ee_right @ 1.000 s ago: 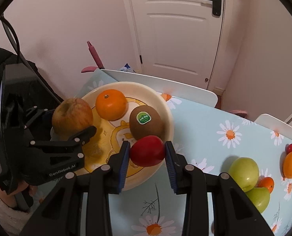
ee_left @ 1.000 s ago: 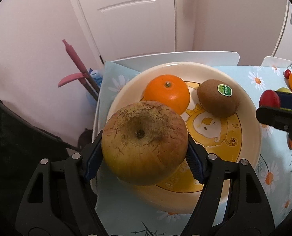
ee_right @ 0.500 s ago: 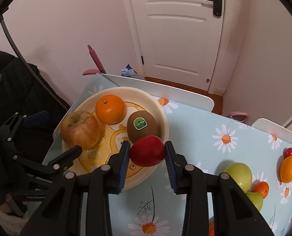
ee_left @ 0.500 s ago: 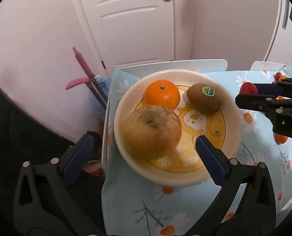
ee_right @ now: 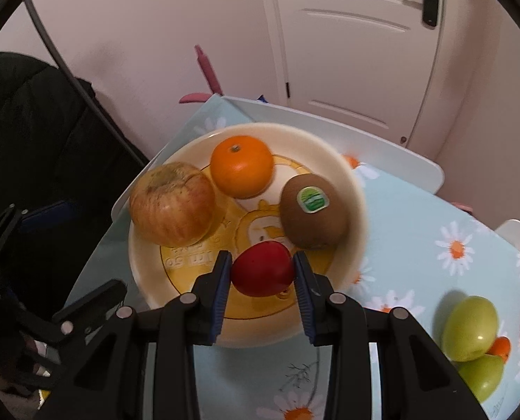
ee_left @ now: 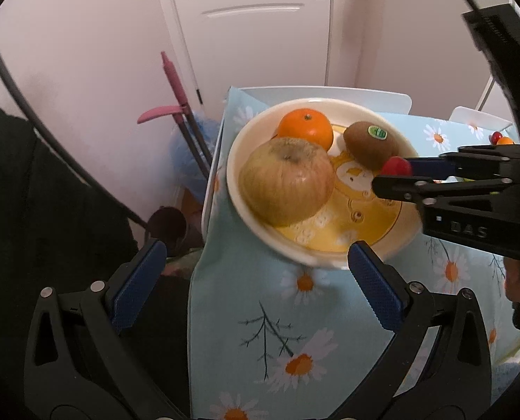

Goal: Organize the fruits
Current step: 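Lower the red plum into the bowl and open the right tool, then move both tools back toward the remaining fruit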

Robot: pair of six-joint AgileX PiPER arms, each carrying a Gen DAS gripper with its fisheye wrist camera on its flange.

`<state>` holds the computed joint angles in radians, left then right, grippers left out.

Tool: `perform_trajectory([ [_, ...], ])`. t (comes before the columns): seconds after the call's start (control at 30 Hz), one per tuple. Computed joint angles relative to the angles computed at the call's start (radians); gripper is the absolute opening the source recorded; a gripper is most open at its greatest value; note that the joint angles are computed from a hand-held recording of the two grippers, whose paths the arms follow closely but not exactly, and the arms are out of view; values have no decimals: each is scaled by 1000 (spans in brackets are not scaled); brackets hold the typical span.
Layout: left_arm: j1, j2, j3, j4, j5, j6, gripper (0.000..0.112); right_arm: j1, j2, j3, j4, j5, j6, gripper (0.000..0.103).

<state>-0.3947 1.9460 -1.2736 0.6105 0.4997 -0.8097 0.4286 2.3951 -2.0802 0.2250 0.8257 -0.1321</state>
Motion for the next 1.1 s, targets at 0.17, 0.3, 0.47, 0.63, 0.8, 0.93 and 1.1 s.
perform_trajectory([
  [0.17,-5,-19,43,35,-11,-53,103,11,23,-10,15,-9,-21,33],
  [0.3,-9,-37,68,59,-22,-87,103,16,2,20,16,-40,-27,33],
  [0.47,-22,-62,87,80,-18,-108,103,11,-57,98,28,-93,-25,95],
  [0.63,-36,-86,98,85,-7,-117,103,11,-109,173,29,-129,-12,96],
  [0.8,-47,-111,91,80,27,-101,103,14,-151,229,41,-139,-12,103],
  [0.93,-61,-145,99,101,48,-107,103,16,-182,249,21,-122,29,103],
  [1.1,-67,-189,95,78,55,-59,103,34,-261,305,-84,-122,126,103],
])
